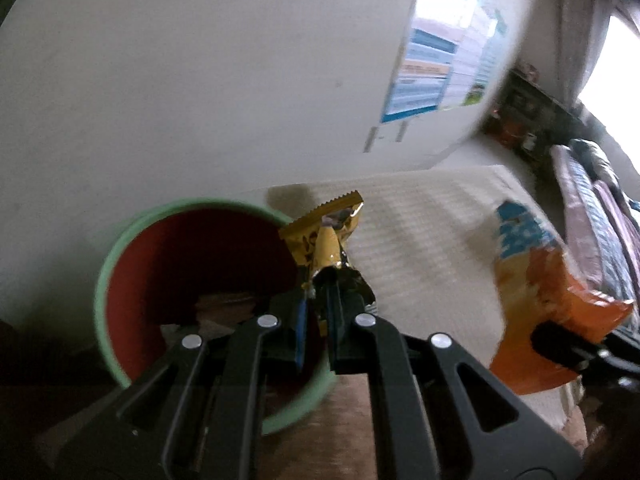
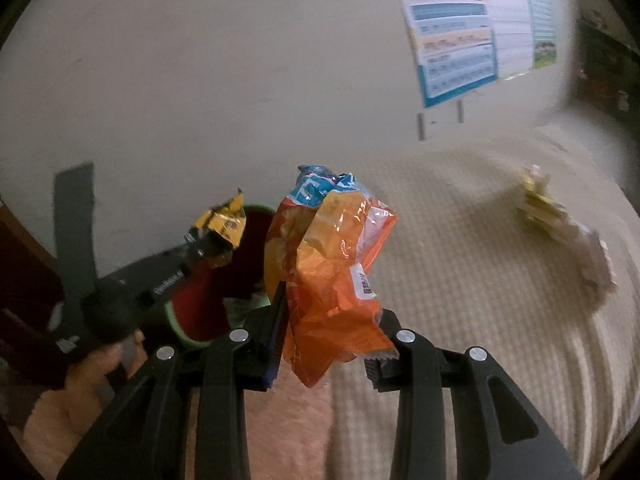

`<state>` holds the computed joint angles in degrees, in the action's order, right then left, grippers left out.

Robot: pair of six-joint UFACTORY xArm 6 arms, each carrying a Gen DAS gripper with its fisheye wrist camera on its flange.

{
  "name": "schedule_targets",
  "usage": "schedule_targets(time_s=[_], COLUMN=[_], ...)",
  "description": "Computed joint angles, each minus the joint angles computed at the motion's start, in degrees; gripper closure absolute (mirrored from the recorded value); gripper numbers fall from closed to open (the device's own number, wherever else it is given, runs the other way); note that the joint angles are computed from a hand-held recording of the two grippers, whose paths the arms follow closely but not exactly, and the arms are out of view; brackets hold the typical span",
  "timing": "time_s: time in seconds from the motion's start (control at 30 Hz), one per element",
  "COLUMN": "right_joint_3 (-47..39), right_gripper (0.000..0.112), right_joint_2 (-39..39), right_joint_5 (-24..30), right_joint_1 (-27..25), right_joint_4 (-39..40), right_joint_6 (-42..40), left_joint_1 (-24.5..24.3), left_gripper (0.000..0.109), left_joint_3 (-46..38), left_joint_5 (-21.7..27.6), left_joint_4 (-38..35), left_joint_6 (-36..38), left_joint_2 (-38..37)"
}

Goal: Collect trash
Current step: 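Carry the orange bag and yellow wrapper over the bucket, then open both grippers over the bucket to drop the items, then grasp the strawberry milk carton with the right gripper while the left approaches the yellow carton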

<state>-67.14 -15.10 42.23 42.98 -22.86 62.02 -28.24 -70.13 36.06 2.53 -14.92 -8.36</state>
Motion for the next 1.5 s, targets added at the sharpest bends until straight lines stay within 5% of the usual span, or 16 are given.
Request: schedule_targets(time_s=[0.17,0.4,0.47,0.5,0.53,0.6,0.77,0.9,1.03,1.17,1.33,1.4,1.43,1.5], right_joint_3=[-5.7,-18.4,-20.9,-22.4,-23.2,-22.8,-15.7,-3.6,6.1,11.4,19.9,22.3,23.3,25.4], right_gripper=[0.080,0.078,0.074,0.072,0.067,0.060,0.054,0.050,0.049,0.038,0.039,0.053,0.072,0.075], right_joint_2=[7.4,20.0,22.4,23.8,24.5,24.6,19.7,9.4,-3.9,-11.3,-14.4,-14.8,-15.4,-16.7], right_joint_5=[-4.7,-4.0,-3.4,-3.1,-3.0,-4.1,-6.5,-4.5,11.0,20.3,14.1,11.0,10.1,7.8], right_joint_1=[-1.2,-1.8,-1.7,-1.9,-2.0,-2.2,-3.3,-6.2,-9.8,-16.3,-28.6,-30.6,-31.0,-31.7], right_joint_4=[8.5,17.8,19.8,21.5,22.0,21.9,19.9,10.9,-6.0,-8.3,4.2,7.1,7.9,9.7], right_joint_6=[-7.4,-18.3,-20.0,-21.4,-21.6,-21.1,-17.3,-7.8,2.1,2.2,-5.5,-7.1,-7.5,-8.6], left_joint_1=[4.5,8.8,9.4,9.7,10.1,10.1,9.6,8.3,6.3,3.7,-0.9,-2.8,-4.0,-5.5], left_gripper=[0.102,0.102,0.087,0.057,0.039,0.039,0.037,0.036,0.035,0.035,0.033,0.033,0.033,0.033], left_joint_3=[2.2,4.8,5.0,5.2,5.9,5.8,5.2,4.5,2.8,1.4,-1.7,-3.5,-4.6,-6.0], left_joint_5=[1.4,2.6,3.0,3.0,2.1,1.5,2.1,2.3,3.0,3.9,5.2,6.0,6.3,6.8], left_joint_4=[2.7,2.4,2.8,3.1,3.2,4.0,4.7,5.0,5.9,5.6,4.2,4.6,4.8,4.6], left_joint_6=[-2.9,-3.5,-4.2,-4.9,-5.4,-6.7,-7.4,-6.3,-6.6,-6.6,-3.8,-3.0,-2.6,-2.3], left_joint_2=[-1.0,-2.2,-2.2,-2.3,-2.7,-2.5,-1.9,-1.3,0.0,1.0,2.6,3.8,4.4,5.4])
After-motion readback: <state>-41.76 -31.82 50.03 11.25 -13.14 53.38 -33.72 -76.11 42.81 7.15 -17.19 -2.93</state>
